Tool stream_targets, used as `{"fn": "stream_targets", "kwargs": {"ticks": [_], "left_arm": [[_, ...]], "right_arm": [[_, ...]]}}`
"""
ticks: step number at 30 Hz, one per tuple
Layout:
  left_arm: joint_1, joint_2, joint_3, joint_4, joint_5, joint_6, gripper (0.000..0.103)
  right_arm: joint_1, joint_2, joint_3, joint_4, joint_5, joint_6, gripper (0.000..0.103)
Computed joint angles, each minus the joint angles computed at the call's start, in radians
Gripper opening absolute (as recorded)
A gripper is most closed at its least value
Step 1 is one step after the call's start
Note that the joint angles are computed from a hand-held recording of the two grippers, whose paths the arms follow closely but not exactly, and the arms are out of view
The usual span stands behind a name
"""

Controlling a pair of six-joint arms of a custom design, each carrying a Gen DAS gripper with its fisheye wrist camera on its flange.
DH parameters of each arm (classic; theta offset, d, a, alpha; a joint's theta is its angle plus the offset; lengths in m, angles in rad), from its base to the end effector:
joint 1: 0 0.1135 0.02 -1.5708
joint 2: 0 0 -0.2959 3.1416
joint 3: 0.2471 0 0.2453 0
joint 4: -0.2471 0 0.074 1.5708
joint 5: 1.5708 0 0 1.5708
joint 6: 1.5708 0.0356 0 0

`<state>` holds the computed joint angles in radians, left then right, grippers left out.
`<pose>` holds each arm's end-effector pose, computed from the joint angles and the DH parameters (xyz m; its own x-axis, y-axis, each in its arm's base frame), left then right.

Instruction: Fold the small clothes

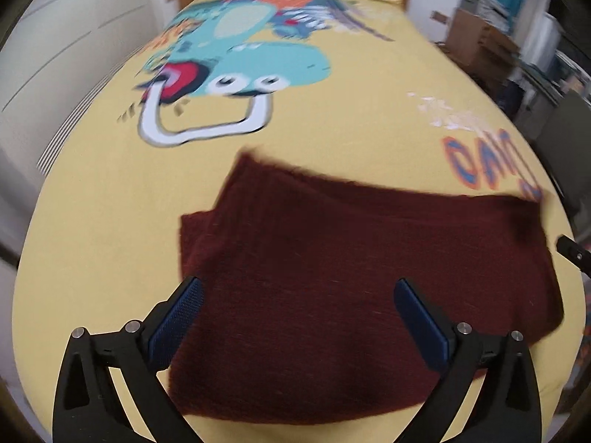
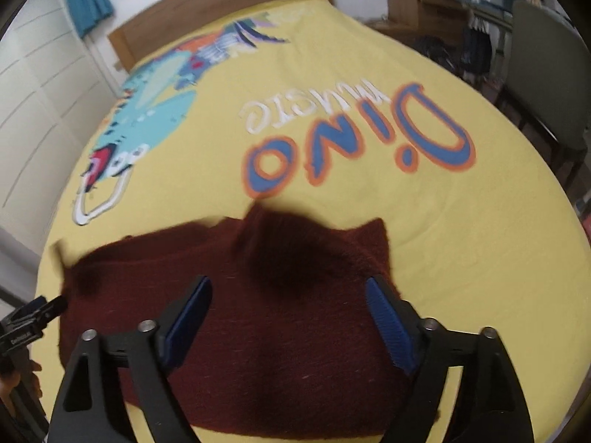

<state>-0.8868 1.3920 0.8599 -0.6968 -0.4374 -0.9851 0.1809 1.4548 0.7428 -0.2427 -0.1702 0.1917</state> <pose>0.1623 -0.1752 0.2356 -0.8394 -0.1651 -0.5179 -0.1576 0.9858 -0.0588 0.2626 0.0542 0.2084 -0.8402 0.0372 -0.5409 -0.1156 0.9624 0.2458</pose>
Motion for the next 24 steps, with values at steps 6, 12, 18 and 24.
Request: {"fn": "stream_targets", "kwargs": {"ticks": [6,12,18,24], "left_arm": [[-0.124,0.092,-0.019,0.104,-0.004,-0.058,0.102],[-0.201,0.179,-0.129,0.227,0.006,-0.209,0.102],[-0.231,0.14,-0.244,0.258,-0.025,-0.24,0.102],[-0.2,0.089,-0.294,0.255,-0.018,-0.231,0.102]], "right_arm": [[0.255,-0.075,-0.153,0.115,0.156,0.105,0.103],[0.451,0.03,-0.27,0.259,0.304,0.199,0.103],[0.415,0.083,-0.359,0.381,0.341,0.204,0.103],[0.28,0.052,-0.401,0.409,0.322,0.113,0.103]]}}
